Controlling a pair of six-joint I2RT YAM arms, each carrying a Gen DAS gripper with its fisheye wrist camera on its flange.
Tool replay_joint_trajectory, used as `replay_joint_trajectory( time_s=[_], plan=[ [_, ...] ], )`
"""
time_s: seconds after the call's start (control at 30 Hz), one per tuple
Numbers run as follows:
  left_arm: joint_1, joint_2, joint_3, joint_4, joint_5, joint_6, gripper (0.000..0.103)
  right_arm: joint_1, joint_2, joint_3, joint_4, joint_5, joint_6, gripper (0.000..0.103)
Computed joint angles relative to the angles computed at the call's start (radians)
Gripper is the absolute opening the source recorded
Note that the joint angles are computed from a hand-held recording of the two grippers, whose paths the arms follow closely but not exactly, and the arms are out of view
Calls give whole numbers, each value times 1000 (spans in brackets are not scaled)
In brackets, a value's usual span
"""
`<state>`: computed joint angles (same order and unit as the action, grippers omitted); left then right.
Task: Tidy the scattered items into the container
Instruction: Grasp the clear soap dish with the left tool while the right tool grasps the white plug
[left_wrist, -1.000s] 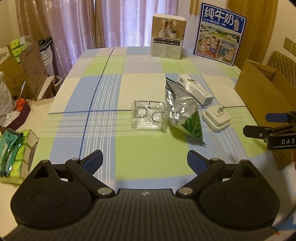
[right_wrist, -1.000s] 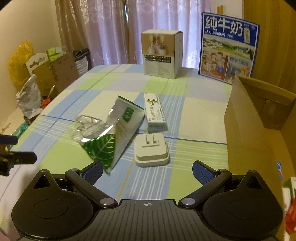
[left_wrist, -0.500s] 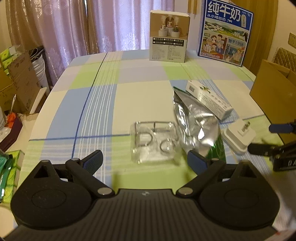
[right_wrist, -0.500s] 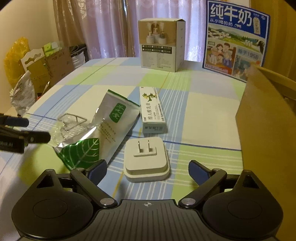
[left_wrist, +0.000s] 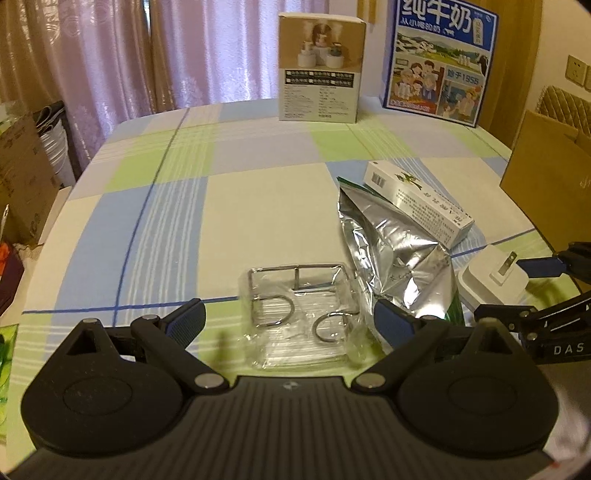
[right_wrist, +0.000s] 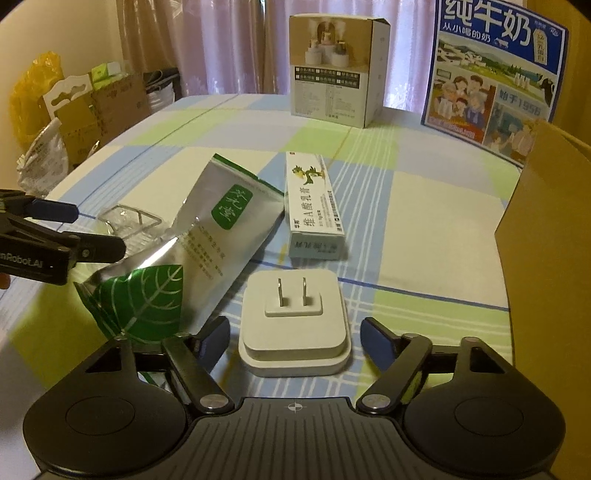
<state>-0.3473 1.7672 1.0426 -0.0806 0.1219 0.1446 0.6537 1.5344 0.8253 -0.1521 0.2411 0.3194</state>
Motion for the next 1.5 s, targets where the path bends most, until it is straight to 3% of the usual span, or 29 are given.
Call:
replay_joint_trajectory(
  time_s=[0.07,0.43,0.53,0.73,1.07,1.3,1.5],
  plan=[
    [-1,25,20,3,1,5,96,-8,8,7,-6,-14,5,63],
    [-11,116,103,-5,2,29,87,6,19,-1,22,11,-13,62],
    [-15,122,114,-18,4,42,74,10,20,-8,37,21,-14,62],
    [-17,97,90,-24,0,42,65,12,7,-9,15,20,12,62],
    [22,-150,-119,-68,5,58,64,51,-150,-35,-108,25,96,62],
    [-9,-387,-273,-164,11,35,64,147,-313,-89,-241,85,226,62],
    [-79,-526,-318,-262,-14,16,64,233,-426,-106,-356,154,322,62]
  ],
)
